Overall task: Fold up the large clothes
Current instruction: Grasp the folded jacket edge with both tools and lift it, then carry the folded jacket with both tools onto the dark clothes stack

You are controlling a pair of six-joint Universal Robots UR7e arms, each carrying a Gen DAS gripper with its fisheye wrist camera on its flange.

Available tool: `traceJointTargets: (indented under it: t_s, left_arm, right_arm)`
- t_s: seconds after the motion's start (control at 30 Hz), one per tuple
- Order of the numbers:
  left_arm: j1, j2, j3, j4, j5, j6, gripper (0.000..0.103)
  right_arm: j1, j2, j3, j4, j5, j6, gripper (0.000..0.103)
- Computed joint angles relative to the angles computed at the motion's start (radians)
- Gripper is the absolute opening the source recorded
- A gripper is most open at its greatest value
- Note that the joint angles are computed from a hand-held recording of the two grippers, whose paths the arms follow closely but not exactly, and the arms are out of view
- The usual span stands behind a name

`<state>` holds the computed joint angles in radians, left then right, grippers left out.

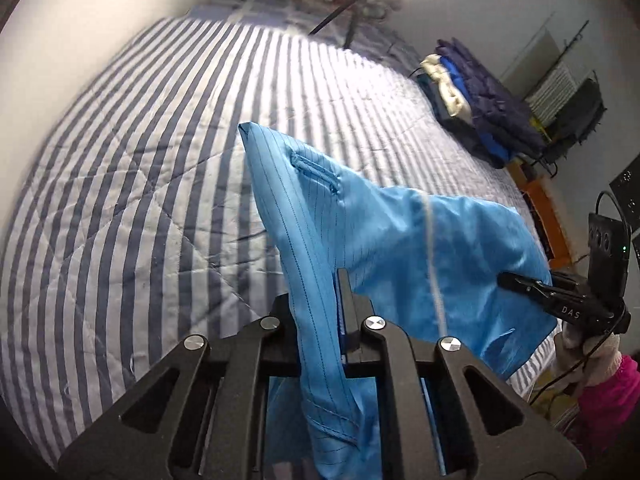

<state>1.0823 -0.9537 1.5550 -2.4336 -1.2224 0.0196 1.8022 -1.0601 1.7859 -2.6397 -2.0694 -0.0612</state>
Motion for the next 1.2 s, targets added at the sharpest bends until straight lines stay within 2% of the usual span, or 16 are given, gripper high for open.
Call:
traceJointTargets:
  t_s: [0.13, 0.23, 0.43, 0.63, 0.93, 1.07, 1.2]
  left_arm:
    - [-0.044, -0.046, 0.079, -0.068, -0.003, 0.011, 0.006]
    - [-0.063, -0.077, 0.119, -0.087, -0.014, 0.005, 0.005]
    - [-0.082, -0.081, 0.106, -0.064, -0.1, -0.039, 0.005]
    - [-0.133, -0.013, 0.037, -0.076, -0.122, -0.033, 0.005]
    - [-0.197, 0.191, -0.234, -0.058, -0.161, 0.021, 0.004]
    - [-0.219, 0.325, -0.421, -0.022, -0.175, 0.057, 0.004]
    - [-0.232, 0.487, -0.667, 0.038, -0.19, 0.097, 0.004]
  right_arm:
    - [0.077, -0.003, 0.0, 0.001, -0.116, -0.026, 0.004]
    - [0.134, -0.005, 0.015, -0.026, -0.204, -0.077, 0.004]
    - [0.167, -0.076, 0.05, -0.017, -0.242, -0.052, 0.003]
    - [0.184, -0.142, 0.05, -0.016, -0.312, -0.08, 0.003]
    - [0.16, -0.155, -0.058, -0.076, -0.43, -0.241, 0.003]
    - [0.128, -0.13, -0.14, -0.134, -0.469, -0.354, 0.003]
    - [0.088, -0.091, -0.242, -0.18, -0.485, -0.456, 0.003]
